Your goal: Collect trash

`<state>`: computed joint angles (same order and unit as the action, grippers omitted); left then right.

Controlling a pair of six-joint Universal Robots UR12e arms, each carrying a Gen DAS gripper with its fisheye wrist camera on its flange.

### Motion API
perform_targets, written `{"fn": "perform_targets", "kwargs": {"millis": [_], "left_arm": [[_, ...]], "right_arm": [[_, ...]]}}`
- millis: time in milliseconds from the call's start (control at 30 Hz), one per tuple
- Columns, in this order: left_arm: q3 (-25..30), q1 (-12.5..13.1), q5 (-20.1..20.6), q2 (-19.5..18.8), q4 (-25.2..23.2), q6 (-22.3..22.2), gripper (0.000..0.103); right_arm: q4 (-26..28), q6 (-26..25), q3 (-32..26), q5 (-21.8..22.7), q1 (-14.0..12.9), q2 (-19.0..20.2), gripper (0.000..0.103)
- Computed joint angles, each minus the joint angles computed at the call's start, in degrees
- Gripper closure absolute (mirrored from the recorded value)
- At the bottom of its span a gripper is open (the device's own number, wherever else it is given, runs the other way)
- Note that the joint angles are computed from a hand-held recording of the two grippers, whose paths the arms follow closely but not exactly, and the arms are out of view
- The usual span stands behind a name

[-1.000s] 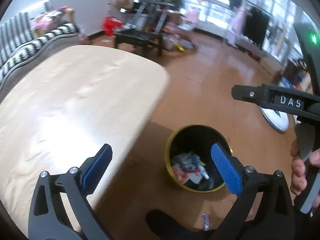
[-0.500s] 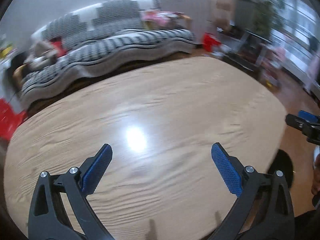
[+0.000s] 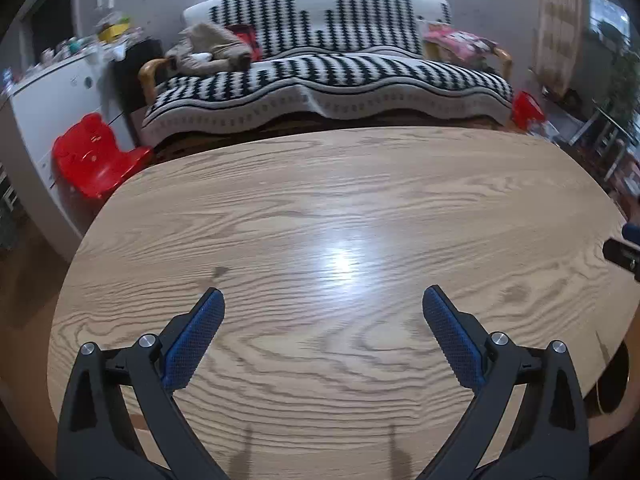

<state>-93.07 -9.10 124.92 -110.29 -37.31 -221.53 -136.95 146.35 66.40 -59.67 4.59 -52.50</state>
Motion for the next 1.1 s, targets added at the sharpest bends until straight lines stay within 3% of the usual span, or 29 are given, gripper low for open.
{"fn": "perform_targets", "kwargs": {"millis": [167,1100], "left_arm": [[-0.88,0.92,0.06,0.70,0.15,-0.91,0.007],[-0.90,0.68,0.04,0.59,0.69,0.15,0.007]], "right_arm": [[0.38,-0.17,-0.03,-0.36,1.03,0.23,0.009],[0.44,-0.45,0.32,-0.26,0.48,0.14,0.009]]}}
